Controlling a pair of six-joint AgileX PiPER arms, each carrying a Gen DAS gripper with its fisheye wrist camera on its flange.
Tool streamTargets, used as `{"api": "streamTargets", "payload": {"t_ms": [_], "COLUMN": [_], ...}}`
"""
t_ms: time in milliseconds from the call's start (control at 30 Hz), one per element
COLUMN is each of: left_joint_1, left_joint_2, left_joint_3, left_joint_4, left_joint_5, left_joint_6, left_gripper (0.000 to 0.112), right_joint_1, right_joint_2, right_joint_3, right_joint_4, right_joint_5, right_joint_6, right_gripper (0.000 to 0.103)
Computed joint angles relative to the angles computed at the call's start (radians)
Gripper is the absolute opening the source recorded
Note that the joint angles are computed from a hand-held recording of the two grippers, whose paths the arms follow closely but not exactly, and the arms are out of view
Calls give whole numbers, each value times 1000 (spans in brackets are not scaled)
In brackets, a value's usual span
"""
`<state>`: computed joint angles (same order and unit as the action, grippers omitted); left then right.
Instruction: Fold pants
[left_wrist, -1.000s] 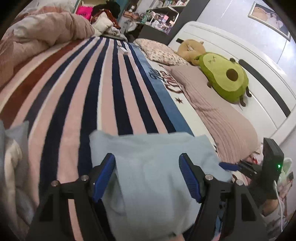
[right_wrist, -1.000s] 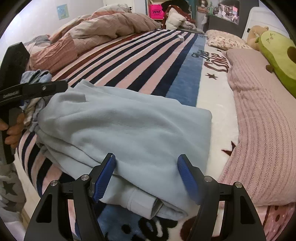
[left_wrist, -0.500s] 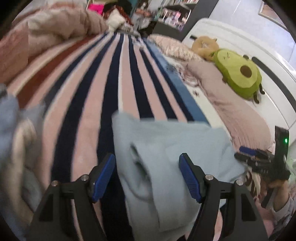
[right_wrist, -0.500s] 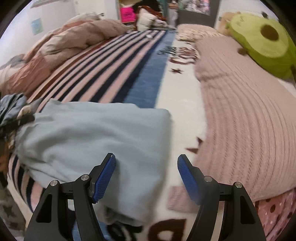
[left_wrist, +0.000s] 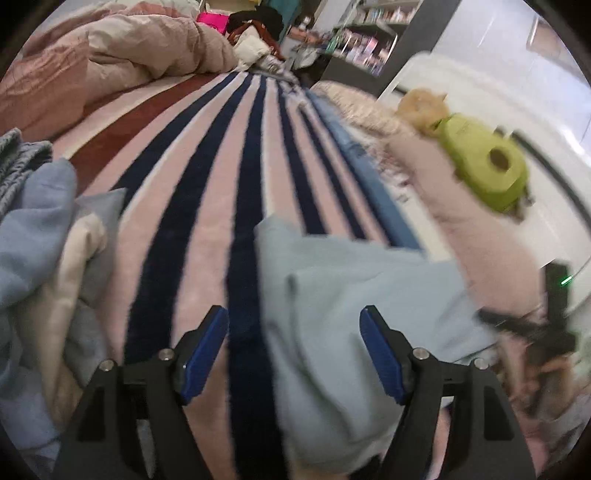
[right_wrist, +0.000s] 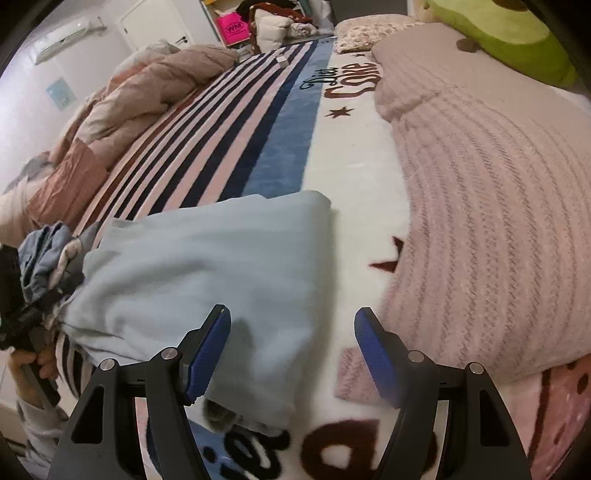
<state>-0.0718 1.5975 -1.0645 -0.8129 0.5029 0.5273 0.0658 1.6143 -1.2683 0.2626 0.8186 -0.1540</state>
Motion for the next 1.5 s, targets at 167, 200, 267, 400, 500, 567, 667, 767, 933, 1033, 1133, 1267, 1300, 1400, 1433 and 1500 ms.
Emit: {"api": "streamTargets", "payload": {"t_ms": [167,200,267,400,500,567,667,767,933,1033,1133,1267,1300,1400,1433,1500], "left_joint_1": [-71,-92,-99,-51,-42,-48,-58,-57,-32,-45,-81,-81,-86,-75,-74,-76], "left_joint_2": [53,72,98,122,129,122,96,33,-80,-102,-105,-91,-88,-65,-61,-51], "left_joint_3": [-64,-75,-84,-56,-47,-43,-32,-5,29,53,67,71,71,64,65,65], "left_joint_4": [113,183,224,36,-59,-70,-70,-62,26,83,205,227,249,218,207,197], "left_joint_5": [15,2,-6,16,47,49,43,42,125,127,74,54,43,43,43,36], "left_joint_6": [-71,-133,-172,-14,71,72,73,91,37,-11,-131,-157,-176,-142,-132,-116], "left_gripper": [78,78,78,78,56,48,29,24,23,26,37,46,51,53,53,53], "right_joint_1": [26,29,44,2,41,72,96,144,55,50,62,42,38,17,19,31], "right_joint_2": [15,16,16,54,84,75,55,-8,-48,-47,-31,0,11,36,39,43], "right_joint_3": [-6,-7,-3,-28,-30,-22,-11,28,41,53,46,33,30,30,29,25], "right_joint_4": [2,5,-13,143,112,83,68,11,220,219,151,181,188,228,232,222], "right_joint_5": [-18,-18,-21,57,71,47,30,-12,135,181,173,176,176,183,180,173], "right_joint_6": [12,10,11,-110,-119,-104,-94,-103,-245,-245,-186,-168,-170,-183,-182,-181], "right_gripper": [66,66,66,67,68,53,32,29,28,33,51,58,59,66,66,66]}}
